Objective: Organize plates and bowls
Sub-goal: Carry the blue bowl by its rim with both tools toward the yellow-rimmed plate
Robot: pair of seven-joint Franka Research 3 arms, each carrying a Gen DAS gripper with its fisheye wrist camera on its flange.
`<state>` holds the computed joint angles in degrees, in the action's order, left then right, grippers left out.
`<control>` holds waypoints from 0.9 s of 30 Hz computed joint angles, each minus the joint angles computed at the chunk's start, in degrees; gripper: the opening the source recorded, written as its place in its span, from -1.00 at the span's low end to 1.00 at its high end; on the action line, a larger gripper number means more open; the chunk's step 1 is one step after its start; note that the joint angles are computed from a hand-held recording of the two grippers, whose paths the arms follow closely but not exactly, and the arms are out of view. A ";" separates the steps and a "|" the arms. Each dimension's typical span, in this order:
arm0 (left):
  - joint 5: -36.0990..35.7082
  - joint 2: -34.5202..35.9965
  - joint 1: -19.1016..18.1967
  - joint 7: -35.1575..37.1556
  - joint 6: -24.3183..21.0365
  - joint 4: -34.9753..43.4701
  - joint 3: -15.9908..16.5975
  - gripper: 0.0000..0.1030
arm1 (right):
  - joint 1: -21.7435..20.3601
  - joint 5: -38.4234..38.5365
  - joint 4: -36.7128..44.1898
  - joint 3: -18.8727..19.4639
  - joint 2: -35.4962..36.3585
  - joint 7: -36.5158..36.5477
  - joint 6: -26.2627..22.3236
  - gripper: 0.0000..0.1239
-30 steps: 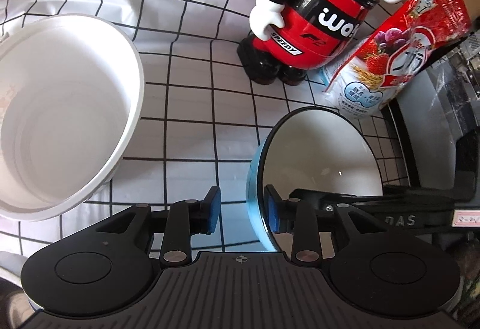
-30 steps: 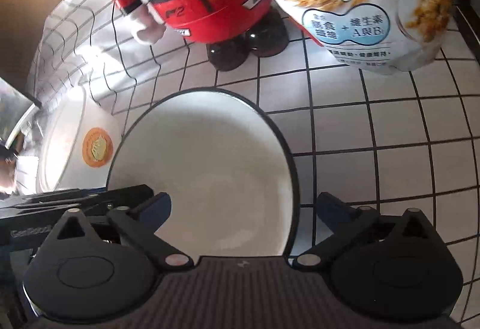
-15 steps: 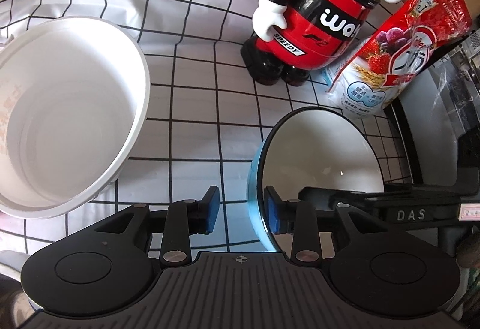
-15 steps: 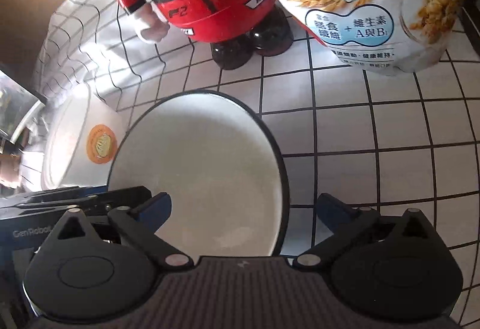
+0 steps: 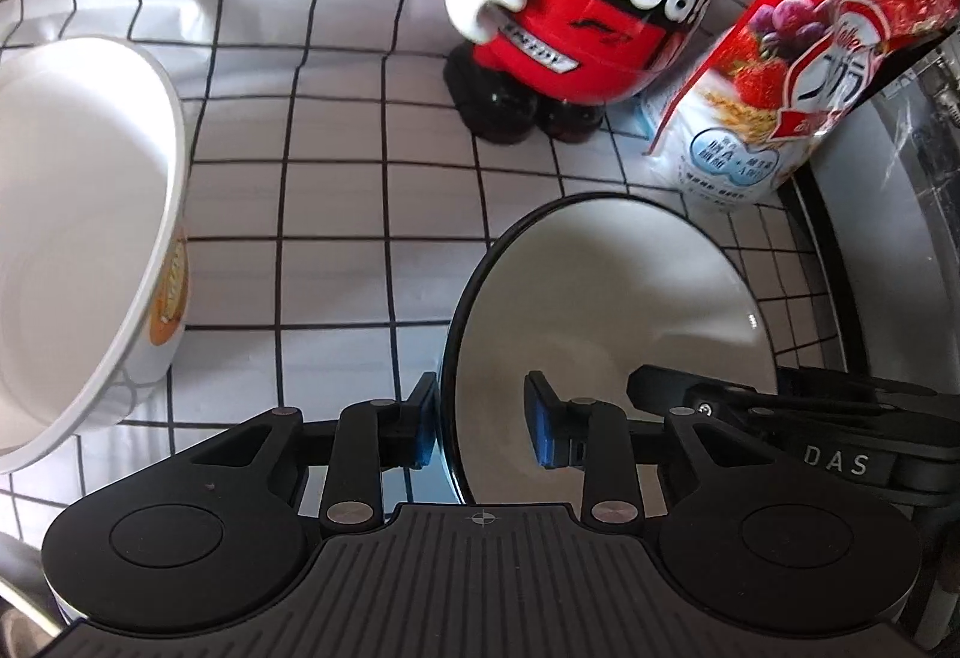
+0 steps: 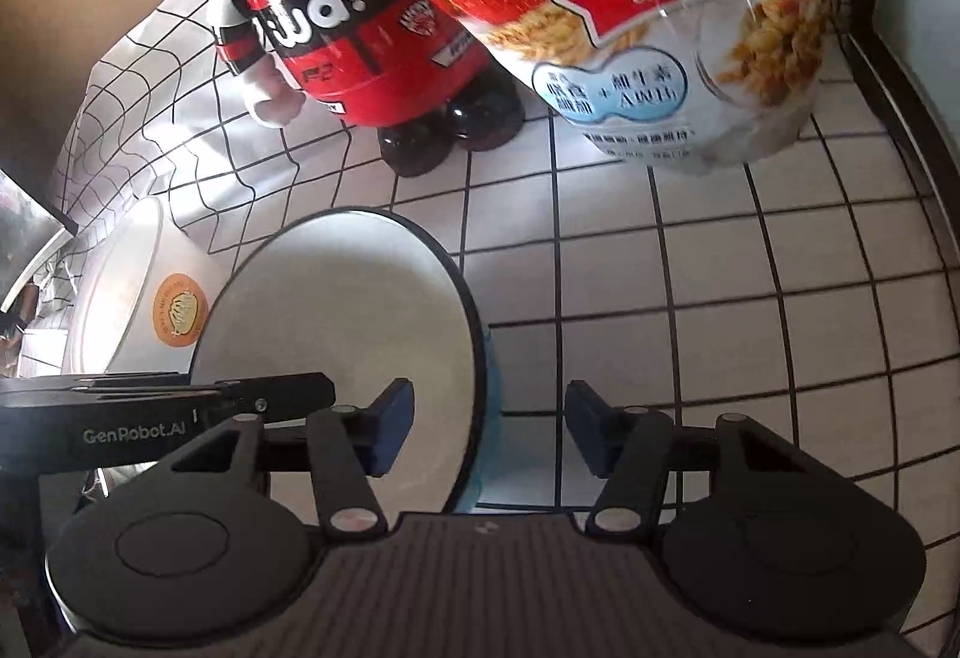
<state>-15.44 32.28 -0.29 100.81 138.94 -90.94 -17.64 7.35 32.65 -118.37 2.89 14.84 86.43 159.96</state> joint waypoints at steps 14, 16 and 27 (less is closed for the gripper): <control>0.75 2.05 0.01 -1.62 -4.30 3.16 0.36 -0.60 | -0.03 -0.09 2.18 0.32 0.99 -1.02 -4.13 -0.37; 0.94 2.13 -0.28 -2.14 -4.52 3.45 0.56 -0.58 | 0.00 0.53 3.03 0.53 1.43 -1.06 -5.41 -0.40; 1.73 2.27 -0.76 -2.81 -4.68 3.74 0.89 -0.56 | 0.17 1.63 2.77 0.70 1.82 -0.71 -2.82 -0.40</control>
<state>-13.71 34.55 -1.06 98.01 134.25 -87.20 -16.76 7.52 34.28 -115.60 3.59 16.66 85.72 157.14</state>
